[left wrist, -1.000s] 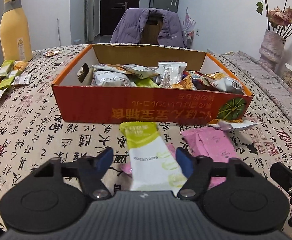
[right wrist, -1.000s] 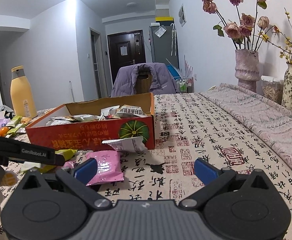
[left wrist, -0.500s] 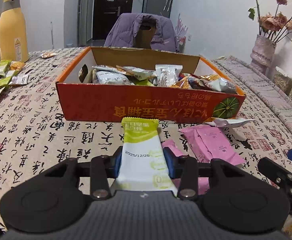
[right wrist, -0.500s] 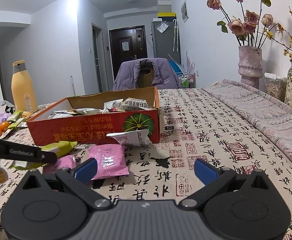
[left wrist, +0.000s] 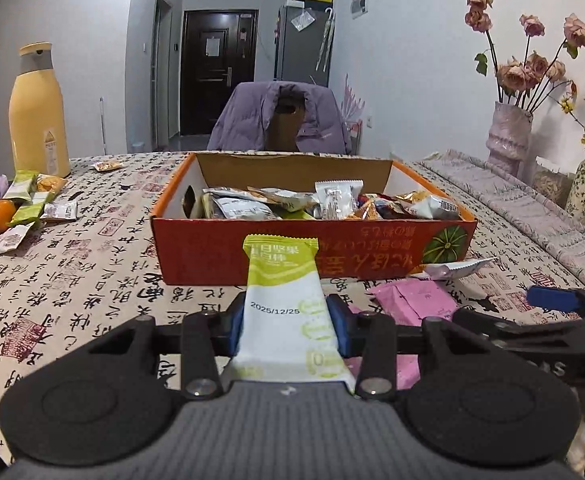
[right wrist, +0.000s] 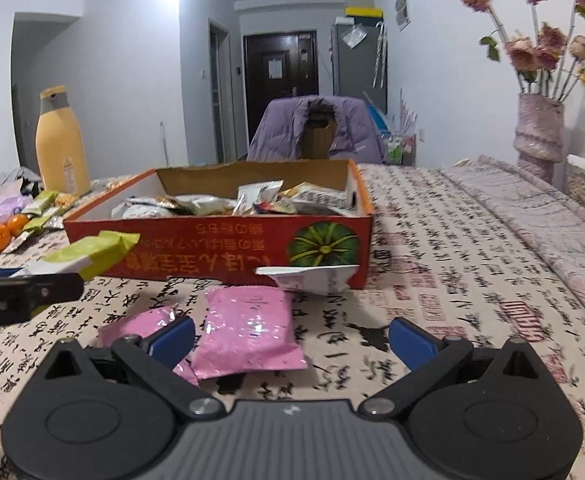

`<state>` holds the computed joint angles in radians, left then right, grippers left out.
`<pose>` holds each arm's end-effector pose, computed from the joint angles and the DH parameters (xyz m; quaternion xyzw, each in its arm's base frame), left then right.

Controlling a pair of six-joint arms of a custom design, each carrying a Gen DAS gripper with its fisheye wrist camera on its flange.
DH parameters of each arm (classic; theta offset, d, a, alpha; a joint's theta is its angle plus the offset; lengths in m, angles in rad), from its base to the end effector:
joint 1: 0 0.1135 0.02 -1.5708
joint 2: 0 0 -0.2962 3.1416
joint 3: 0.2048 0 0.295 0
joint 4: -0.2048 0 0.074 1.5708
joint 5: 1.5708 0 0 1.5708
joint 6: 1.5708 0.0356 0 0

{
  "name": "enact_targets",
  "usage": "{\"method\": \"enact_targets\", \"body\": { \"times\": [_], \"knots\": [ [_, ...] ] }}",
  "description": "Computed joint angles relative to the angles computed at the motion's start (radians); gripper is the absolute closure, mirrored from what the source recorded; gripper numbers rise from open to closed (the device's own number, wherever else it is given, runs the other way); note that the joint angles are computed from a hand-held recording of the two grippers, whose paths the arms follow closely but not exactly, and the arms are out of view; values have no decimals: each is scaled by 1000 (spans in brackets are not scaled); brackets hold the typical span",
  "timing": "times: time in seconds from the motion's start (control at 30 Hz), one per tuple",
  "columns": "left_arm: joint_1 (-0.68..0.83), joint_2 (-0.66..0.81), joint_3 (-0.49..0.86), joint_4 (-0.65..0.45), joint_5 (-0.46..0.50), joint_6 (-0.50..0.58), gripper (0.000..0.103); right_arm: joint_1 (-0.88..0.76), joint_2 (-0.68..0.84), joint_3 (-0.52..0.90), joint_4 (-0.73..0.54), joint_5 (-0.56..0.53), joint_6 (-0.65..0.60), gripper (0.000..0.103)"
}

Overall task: Organize snacks
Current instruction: 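Grasp a yellow-green bar with the left gripper while the right grasps a pink packet, then carry the yellow-green bar and pink packet over the orange box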

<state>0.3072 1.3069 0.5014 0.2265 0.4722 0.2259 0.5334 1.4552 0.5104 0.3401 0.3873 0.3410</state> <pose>0.2666 0.0676 0.1749 0.0765 0.8590 -0.0766 0.5005 0.2580 0.1367 0.1480 0.0055 0.8736 0.0386 0.4851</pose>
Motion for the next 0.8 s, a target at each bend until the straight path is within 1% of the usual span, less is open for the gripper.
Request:
{"method": "enact_targets", "body": {
  "times": [0.17,0.27,0.33,0.37,0.43,0.6,0.67,0.7,0.8],
  "knots": [
    [31,21,1,26,37,3,61,-15,98,121,-81,-21,7,0],
    [45,30,4,37,59,4,61,-22,151,189,-132,-26,6,4],
    [56,35,6,40,74,8,61,-20,182,224,-157,-23,5,10],
    [59,36,6,41,80,9,61,-18,195,239,-169,-19,6,10],
    [66,43,7,47,91,10,61,-15,213,257,-184,-15,10,14],
    [77,55,9,54,112,5,61,-14,247,279,-202,-16,24,15],
    [80,58,10,53,121,6,61,-18,251,280,-208,-26,33,17],
    [81,61,9,55,123,7,61,-21,253,279,-208,-37,37,21],
    [85,70,12,56,130,6,61,-18,254,271,-193,-42,39,23]
  ]
}}
